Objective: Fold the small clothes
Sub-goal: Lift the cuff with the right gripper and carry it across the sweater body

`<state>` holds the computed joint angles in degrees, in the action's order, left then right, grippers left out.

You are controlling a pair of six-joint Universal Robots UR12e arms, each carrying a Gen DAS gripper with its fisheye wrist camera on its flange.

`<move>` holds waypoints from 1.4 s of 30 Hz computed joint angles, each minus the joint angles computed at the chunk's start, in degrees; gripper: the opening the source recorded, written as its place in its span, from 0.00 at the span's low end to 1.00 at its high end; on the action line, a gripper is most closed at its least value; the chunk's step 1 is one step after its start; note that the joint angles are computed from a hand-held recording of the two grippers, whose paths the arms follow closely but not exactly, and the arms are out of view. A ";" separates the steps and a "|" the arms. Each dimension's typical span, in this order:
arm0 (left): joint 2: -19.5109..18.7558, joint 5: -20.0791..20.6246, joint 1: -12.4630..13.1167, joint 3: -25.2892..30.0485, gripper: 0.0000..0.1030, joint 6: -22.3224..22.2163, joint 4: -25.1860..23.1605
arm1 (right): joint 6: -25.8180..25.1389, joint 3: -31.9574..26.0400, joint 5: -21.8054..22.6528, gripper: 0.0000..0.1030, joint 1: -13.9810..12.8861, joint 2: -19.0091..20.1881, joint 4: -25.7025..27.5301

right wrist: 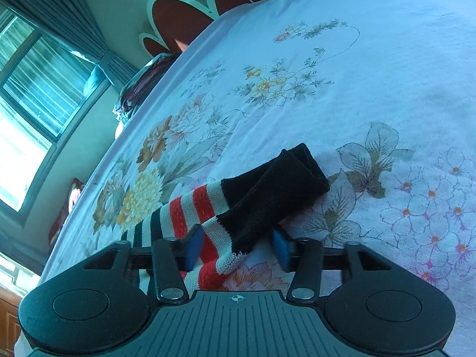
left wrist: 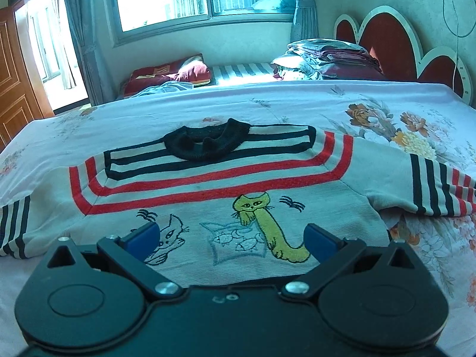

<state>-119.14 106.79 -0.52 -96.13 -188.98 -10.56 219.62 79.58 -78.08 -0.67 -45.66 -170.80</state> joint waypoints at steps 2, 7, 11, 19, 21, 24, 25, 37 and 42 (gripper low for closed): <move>0.45 -0.11 0.77 -0.82 1.00 0.22 0.59 | 0.15 -0.45 -0.38 0.09 0.05 0.24 1.05; 1.92 -4.68 4.37 -2.49 1.00 1.22 -0.66 | -12.78 -2.82 -5.11 0.07 2.58 0.35 -0.23; 2.39 -8.15 7.40 -3.11 0.95 1.00 -1.86 | -25.79 -6.00 0.11 0.07 5.98 0.85 -1.68; 3.85 -12.96 12.42 -5.83 0.89 -1.29 0.86 | -42.09 -14.51 11.24 0.07 14.83 4.80 5.48; 4.23 -13.13 13.27 -6.67 0.89 -0.92 1.51 | -44.88 -16.00 12.21 0.07 16.79 5.86 7.92; 4.82 -13.64 14.55 -8.00 0.89 -2.03 1.84 | -47.85 -16.72 12.57 0.07 18.73 6.62 10.59; 4.95 -13.78 14.86 -8.38 0.89 -2.58 1.96 | -49.01 -16.99 12.67 0.07 19.21 6.99 11.62; 3.89 -21.11 16.67 -9.02 0.98 -1.67 5.72 | -50.32 -16.60 13.91 0.41 20.68 7.93 9.96; -0.42 -32.59 16.60 -4.03 0.93 -1.48 6.93 | -43.44 -13.34 10.34 0.48 19.03 6.04 1.18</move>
<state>-119.56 74.20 16.08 -100.16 -190.47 -3.63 176.18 66.25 -67.75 18.36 -39.62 -169.61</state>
